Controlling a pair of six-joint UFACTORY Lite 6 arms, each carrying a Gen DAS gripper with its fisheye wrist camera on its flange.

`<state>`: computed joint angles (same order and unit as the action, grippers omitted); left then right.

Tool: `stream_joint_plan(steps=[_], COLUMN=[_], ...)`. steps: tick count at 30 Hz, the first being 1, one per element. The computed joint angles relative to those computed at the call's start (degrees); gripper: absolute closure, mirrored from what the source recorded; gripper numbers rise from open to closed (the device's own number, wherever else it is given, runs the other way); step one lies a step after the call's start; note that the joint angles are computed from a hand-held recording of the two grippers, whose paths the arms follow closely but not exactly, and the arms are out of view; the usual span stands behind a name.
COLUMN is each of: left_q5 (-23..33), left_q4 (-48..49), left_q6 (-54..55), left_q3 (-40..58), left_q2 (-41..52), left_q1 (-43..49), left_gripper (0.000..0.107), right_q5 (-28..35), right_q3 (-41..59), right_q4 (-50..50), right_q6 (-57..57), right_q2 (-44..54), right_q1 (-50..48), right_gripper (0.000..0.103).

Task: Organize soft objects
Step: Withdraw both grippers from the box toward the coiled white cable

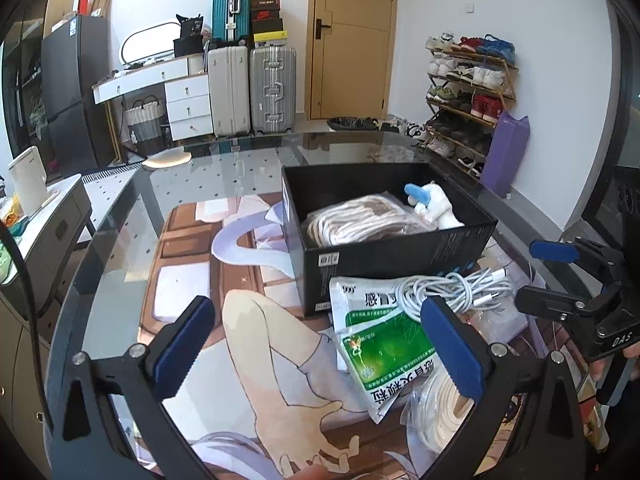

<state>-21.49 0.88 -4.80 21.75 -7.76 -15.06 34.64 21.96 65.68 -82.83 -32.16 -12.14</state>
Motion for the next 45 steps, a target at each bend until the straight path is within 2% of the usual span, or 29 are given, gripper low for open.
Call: stream_joint_plan(steps=[2, 6, 16, 26, 29, 36, 43, 45], left_q5=[-0.21, -0.58, -0.71, -1.16, -1.1, -1.14, -1.04, -1.14], left_q4=[-0.65, 1.19, 2.38, 4.12, 5.46, 8.44, 9.53, 9.63], left_q6=[0.68, -0.74, -1.49, -2.75, -4.09, -6.5, -7.36, -7.44], left_q3=[-0.09, -0.11, 1.48, 1.85, 1.95, 2.35, 2.56, 2.47], left_q2=[0.1, 0.61, 3.96, 5.79, 6.05, 6.62, 6.91, 6.91], left_q1=[-0.1, 0.19, 0.77, 1.33, 2.15, 3.78, 4.24, 4.32], left_gripper=[0.004, 0.004, 0.004, 0.004, 0.004, 0.004, 0.004, 0.004], right_q5=[-1.2, -7.79, -14.82, -14.91, -13.46, -6.18, -4.21, -4.21], right_q3=[1.34, 4.51, 7.31, 9.11, 8.3, 10.3, 9.08, 8.74], right_q4=[-0.17, -4.57, 1.8, 10.0, 12.61, 10.64, 15.1, 16.22], right_q6=[1.46, 7.14, 5.46, -2.02, -4.9, -4.52, -6.52, -6.77], right_q2=[2.7, 7.63, 17.3, 23.92, 24.04, 26.31, 25.26, 24.95], right_q1=[1.77, 9.13, 16.26, 16.49, 15.01, 8.44, 8.81, 9.01], right_gripper=[0.001, 0.001, 0.001, 0.001, 0.001, 0.001, 0.001, 0.009])
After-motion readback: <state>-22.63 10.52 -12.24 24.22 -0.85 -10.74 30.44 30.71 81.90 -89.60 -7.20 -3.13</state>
